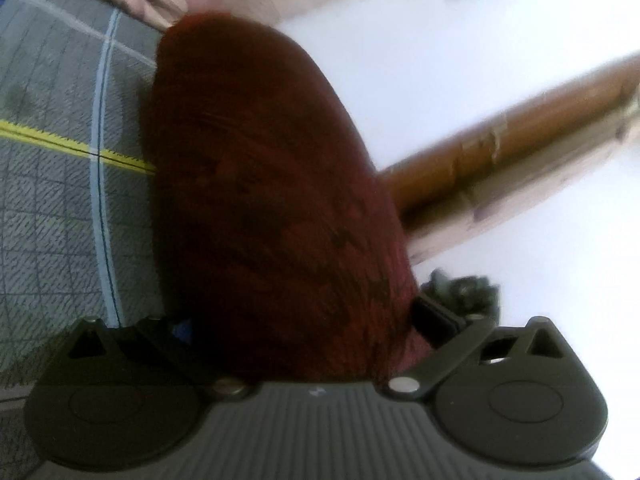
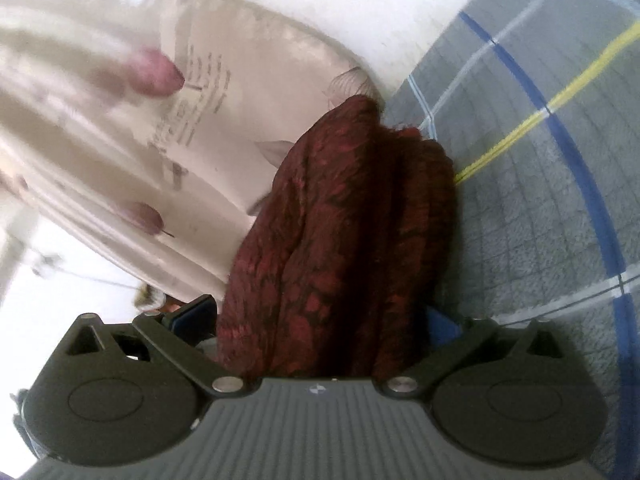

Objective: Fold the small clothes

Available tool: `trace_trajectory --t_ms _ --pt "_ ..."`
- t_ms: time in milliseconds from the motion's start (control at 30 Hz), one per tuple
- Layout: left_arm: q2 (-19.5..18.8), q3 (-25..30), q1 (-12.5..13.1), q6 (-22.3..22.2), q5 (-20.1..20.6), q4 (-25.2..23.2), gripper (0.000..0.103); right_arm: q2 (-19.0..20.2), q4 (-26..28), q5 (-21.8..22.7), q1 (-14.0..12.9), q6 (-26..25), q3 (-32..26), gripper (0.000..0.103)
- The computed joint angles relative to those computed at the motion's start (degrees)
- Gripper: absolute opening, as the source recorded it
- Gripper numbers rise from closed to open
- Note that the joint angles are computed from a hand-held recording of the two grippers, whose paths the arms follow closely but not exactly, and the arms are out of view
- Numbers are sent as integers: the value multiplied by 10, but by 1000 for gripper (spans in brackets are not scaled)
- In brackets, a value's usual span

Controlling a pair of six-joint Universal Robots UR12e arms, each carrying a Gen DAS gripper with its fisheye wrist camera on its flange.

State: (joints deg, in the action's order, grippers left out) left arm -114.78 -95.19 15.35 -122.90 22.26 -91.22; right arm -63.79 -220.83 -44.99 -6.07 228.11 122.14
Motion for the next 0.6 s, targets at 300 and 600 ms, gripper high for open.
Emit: trace_trajectory --t_ms 300,600 --pt "-7 6 -10 -57 -4 51 103 -24 148 -41 24 -95 -26 103" --pt "1 -2 -12 -94 43 182 103 -28 160 -33 18 -84 -23 103"
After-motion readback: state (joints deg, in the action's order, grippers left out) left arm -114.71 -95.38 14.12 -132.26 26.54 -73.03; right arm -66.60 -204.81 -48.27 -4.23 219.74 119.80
